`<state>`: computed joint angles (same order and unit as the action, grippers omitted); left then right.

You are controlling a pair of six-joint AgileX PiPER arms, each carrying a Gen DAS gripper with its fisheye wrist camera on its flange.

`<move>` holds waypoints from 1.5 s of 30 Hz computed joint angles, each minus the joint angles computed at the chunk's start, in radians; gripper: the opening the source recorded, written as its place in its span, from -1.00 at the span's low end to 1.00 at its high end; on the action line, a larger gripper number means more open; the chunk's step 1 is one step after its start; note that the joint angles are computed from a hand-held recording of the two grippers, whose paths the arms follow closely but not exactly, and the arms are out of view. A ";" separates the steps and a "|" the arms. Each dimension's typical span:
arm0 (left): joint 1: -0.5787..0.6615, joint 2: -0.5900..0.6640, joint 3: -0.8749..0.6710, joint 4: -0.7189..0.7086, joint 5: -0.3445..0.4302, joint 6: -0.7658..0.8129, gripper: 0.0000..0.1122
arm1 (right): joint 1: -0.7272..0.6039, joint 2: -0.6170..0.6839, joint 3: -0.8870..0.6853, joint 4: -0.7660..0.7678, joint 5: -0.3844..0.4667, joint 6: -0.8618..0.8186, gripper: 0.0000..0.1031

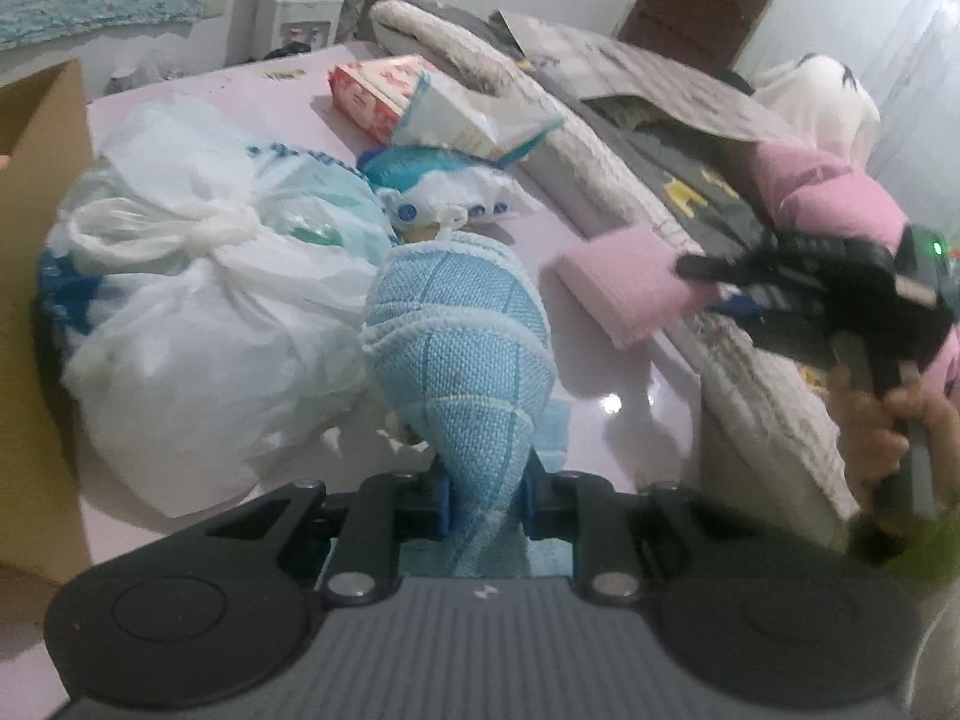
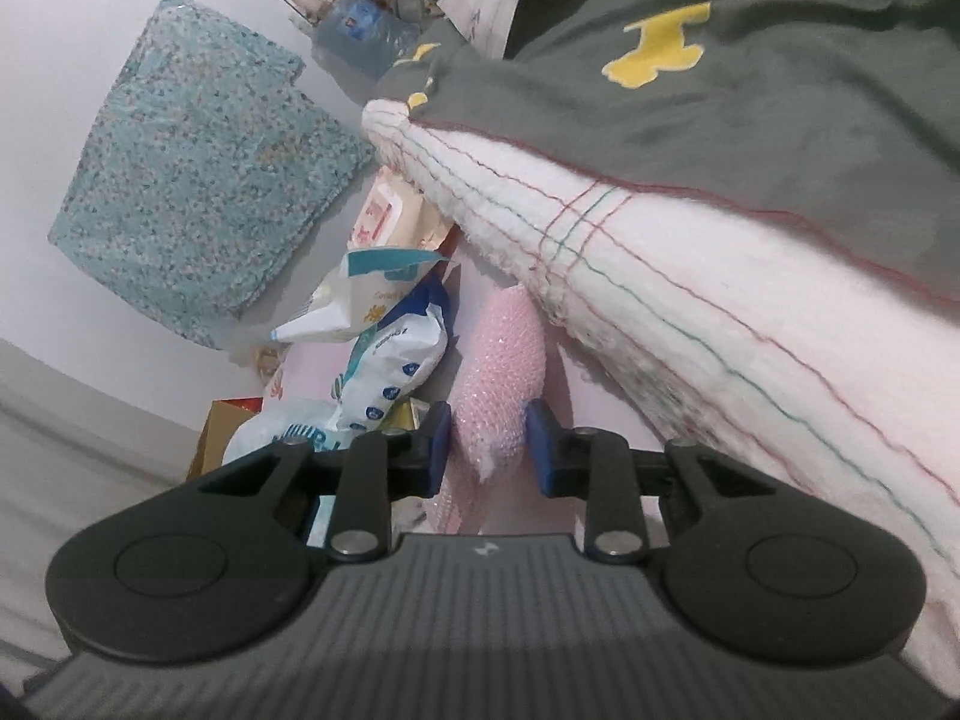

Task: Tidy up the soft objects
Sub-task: 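Lower the towel into the box and open the left tool while the right tool carries the sponge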

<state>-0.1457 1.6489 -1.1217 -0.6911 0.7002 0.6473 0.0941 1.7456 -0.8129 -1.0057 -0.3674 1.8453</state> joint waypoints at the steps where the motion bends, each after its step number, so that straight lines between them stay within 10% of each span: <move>1: 0.012 -0.015 0.012 -0.011 0.001 0.009 -0.63 | 0.002 -0.017 0.011 0.002 -0.001 -0.006 -0.50; 19: 0.501 -0.243 -0.093 -0.182 0.184 0.081 -0.63 | 0.016 0.000 -0.001 0.028 -0.178 0.020 -0.50; 27: 0.401 0.102 -0.441 0.393 0.061 -0.332 -0.63 | 0.020 0.091 -0.088 -0.003 -0.251 0.069 -0.50; 35: 0.286 0.553 -0.923 0.798 0.264 -0.525 -0.62 | 0.027 0.138 -0.194 -0.051 -0.258 0.130 -0.50; 45: 0.287 0.733 -1.127 0.744 0.360 -0.460 -0.56 | 0.037 0.191 -0.268 -0.093 -0.249 0.190 -0.49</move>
